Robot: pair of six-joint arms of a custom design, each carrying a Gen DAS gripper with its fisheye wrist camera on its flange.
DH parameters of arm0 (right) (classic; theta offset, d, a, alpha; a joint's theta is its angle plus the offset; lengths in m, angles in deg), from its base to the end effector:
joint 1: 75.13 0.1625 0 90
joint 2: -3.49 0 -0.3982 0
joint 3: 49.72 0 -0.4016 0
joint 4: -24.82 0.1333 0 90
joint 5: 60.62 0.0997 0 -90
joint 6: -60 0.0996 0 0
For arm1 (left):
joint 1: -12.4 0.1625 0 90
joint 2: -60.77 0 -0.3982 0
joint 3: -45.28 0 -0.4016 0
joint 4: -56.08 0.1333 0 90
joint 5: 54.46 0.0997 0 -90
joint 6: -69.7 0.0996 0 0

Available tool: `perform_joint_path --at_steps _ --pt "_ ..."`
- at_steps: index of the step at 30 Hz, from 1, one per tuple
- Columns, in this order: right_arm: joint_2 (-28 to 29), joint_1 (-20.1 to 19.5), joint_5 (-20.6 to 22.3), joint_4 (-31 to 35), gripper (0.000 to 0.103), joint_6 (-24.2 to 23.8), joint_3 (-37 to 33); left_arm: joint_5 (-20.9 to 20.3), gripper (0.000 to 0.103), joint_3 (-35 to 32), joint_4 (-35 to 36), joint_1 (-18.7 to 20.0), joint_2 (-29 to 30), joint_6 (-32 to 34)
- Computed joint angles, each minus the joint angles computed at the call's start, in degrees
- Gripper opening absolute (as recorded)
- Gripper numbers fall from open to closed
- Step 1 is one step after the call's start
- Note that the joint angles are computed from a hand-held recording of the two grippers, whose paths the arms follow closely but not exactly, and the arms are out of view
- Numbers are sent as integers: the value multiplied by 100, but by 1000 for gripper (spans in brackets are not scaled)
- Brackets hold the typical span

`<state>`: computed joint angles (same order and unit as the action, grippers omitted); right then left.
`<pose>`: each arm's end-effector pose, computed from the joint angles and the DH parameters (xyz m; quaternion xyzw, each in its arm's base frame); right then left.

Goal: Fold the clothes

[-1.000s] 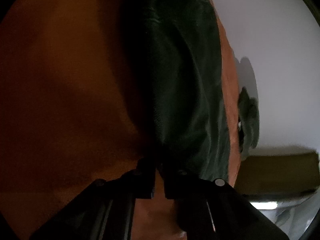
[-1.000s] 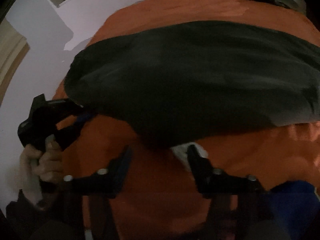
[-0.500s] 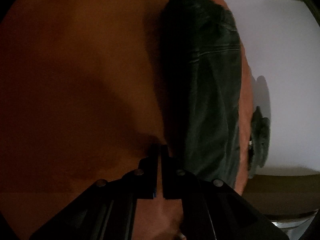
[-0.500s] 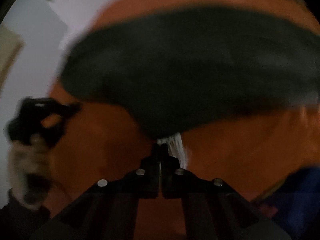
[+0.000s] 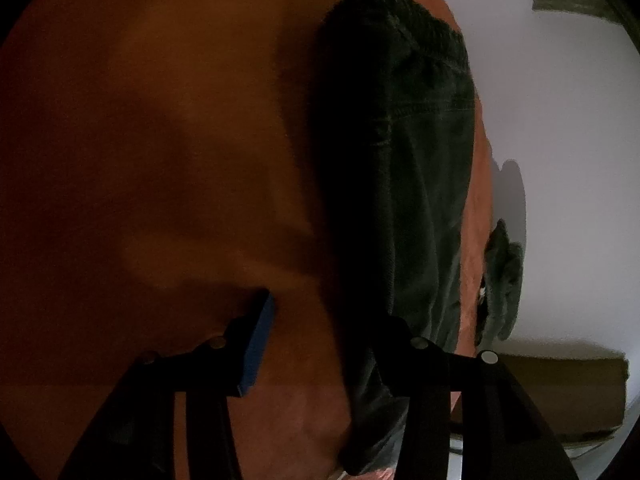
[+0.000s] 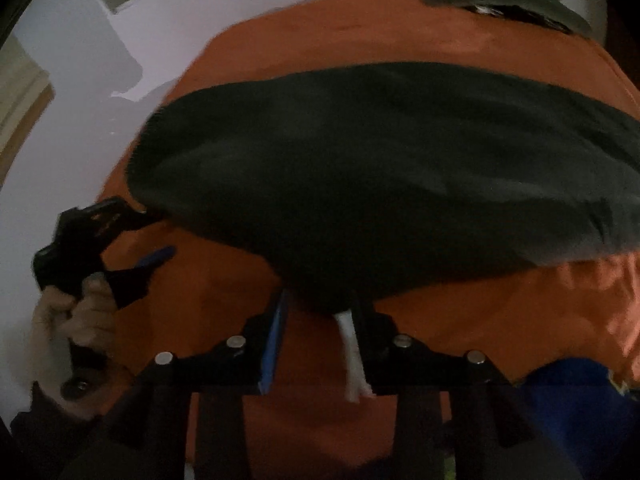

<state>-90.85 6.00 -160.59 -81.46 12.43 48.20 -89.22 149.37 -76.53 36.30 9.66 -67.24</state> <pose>0.0392 -0.5016 0.4607 0.3190 -0.9374 0.0562 0.1282 -0.4428 -0.4315 0.0780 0.4773 -0.7434 0.4684 0.0137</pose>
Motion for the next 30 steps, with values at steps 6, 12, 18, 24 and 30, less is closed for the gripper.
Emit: perform_joint_path --at_steps 6,12,18,24,30 --pt "347 240 -748 -636 32 -53 308 104 53 -400 1036 -104 130 -479" --pt "651 190 -1237 -670 32 287 225 52 69 -821 2225 -144 92 -659" --pt "547 176 -643 -661 32 306 70 100 70 -490 1611 -152 11 -637" --pt "847 193 -1034 -881 32 145 141 39 71 -371 1271 -81 49 -519" --pt "1070 264 -1203 -823 31 474 -90 2 71 -335 1235 -76 16 -478"
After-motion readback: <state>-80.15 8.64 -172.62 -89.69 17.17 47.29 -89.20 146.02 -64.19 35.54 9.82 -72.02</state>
